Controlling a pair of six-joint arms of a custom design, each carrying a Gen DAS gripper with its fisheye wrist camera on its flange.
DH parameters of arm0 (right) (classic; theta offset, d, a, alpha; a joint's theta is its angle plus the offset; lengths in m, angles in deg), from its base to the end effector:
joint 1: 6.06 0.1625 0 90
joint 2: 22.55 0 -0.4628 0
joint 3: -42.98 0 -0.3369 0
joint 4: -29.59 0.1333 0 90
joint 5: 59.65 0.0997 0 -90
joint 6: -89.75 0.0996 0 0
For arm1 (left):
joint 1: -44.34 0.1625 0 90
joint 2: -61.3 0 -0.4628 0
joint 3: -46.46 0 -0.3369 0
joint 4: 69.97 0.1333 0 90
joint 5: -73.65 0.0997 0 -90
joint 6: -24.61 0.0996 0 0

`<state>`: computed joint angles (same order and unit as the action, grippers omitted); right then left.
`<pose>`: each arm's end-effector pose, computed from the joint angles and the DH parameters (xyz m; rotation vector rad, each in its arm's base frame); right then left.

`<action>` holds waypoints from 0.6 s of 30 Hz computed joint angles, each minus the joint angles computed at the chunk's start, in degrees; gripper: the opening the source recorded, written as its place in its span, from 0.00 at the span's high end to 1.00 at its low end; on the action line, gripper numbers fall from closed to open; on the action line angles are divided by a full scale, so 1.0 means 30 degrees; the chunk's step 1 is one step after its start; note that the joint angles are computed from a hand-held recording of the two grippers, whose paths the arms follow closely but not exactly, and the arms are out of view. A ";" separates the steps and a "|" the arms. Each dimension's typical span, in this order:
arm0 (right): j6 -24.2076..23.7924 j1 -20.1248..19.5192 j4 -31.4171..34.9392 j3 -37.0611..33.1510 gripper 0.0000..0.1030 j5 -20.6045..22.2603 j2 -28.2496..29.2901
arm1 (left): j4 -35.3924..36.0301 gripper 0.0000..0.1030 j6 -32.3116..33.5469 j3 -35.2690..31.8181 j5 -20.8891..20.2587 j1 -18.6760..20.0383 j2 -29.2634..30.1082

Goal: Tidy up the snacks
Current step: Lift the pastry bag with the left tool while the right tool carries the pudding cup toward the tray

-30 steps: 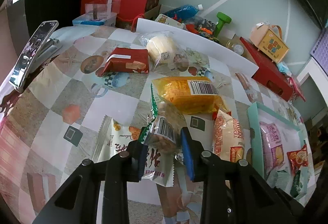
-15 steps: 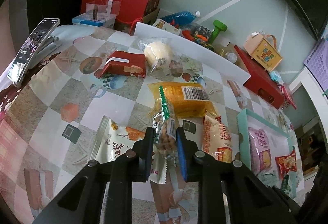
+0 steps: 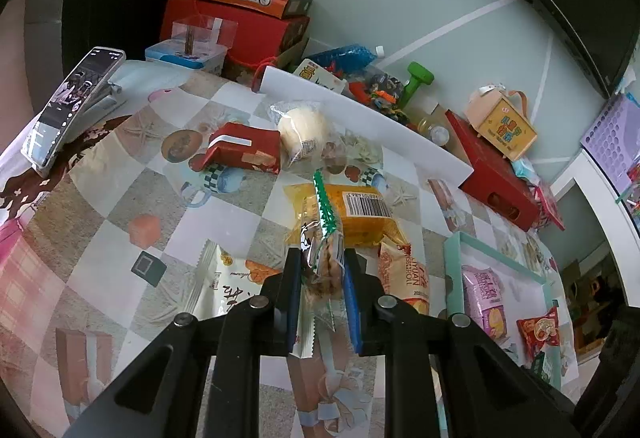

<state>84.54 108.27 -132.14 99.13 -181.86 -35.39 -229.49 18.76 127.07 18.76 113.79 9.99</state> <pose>0.4126 -0.7179 0.0076 0.4731 -2.5307 0.7643 -0.0714 -0.7334 0.3610 0.0326 2.5180 -1.0724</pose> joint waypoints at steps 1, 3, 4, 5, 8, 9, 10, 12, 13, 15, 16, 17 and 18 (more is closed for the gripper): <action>0.0079 -0.0023 0.0143 0.0011 0.63 0.0019 -0.0017 | 0.0009 0.80 -0.0013 0.0033 0.0045 -0.0013 -0.0017; 0.0229 -0.0073 0.0600 -0.0070 0.63 -0.0016 -0.0004 | 0.0211 0.80 -0.0132 0.0057 0.0314 -0.0057 -0.0053; 0.0313 -0.0098 0.0795 -0.0114 0.63 -0.0061 0.0013 | 0.0404 0.80 -0.0268 0.0057 0.0491 -0.0076 -0.0084; 0.0436 -0.0107 0.1004 -0.0151 0.63 -0.0104 0.0031 | 0.0592 0.80 -0.0423 0.0078 0.0682 -0.0085 -0.0130; 0.0599 -0.0122 0.1381 -0.0181 0.63 -0.0215 0.0049 | 0.0572 0.80 -0.0715 0.0445 0.0692 -0.0053 -0.0436; 0.0621 -0.0122 0.1474 -0.0180 0.63 -0.0299 0.0052 | 0.0516 0.80 -0.0788 0.0587 0.0639 -0.0046 -0.0551; 0.0651 -0.0124 0.1567 -0.0192 0.63 -0.0405 0.0063 | 0.0460 0.80 -0.0847 0.0746 0.0591 -0.0045 -0.0676; 0.0840 -0.0129 0.1834 -0.0232 0.63 -0.0732 0.0074 | 0.0408 0.80 -0.1006 0.1012 0.0606 -0.0065 -0.0870; 0.0859 -0.0132 0.1898 -0.0235 0.63 -0.0882 0.0071 | 0.0368 0.80 -0.1089 0.1165 0.0588 -0.0069 -0.0972; 0.0672 -0.0154 0.1980 -0.0266 0.59 -0.1086 0.0086 | 0.0378 0.80 -0.1243 0.1411 0.0505 -0.0051 -0.1143; 0.0618 -0.0167 0.1968 -0.0277 0.57 -0.1128 0.0101 | 0.0403 0.80 -0.1342 0.1481 0.0493 -0.0052 -0.1186; 0.0528 -0.0164 0.1891 -0.0290 0.57 -0.1159 0.0126 | 0.0457 0.80 -0.1435 0.1558 0.0465 -0.0042 -0.1242; 0.0398 -0.0148 0.1885 -0.0337 0.55 -0.1206 0.0161 | 0.0490 0.80 -0.1524 0.1636 0.0435 -0.0032 -0.1291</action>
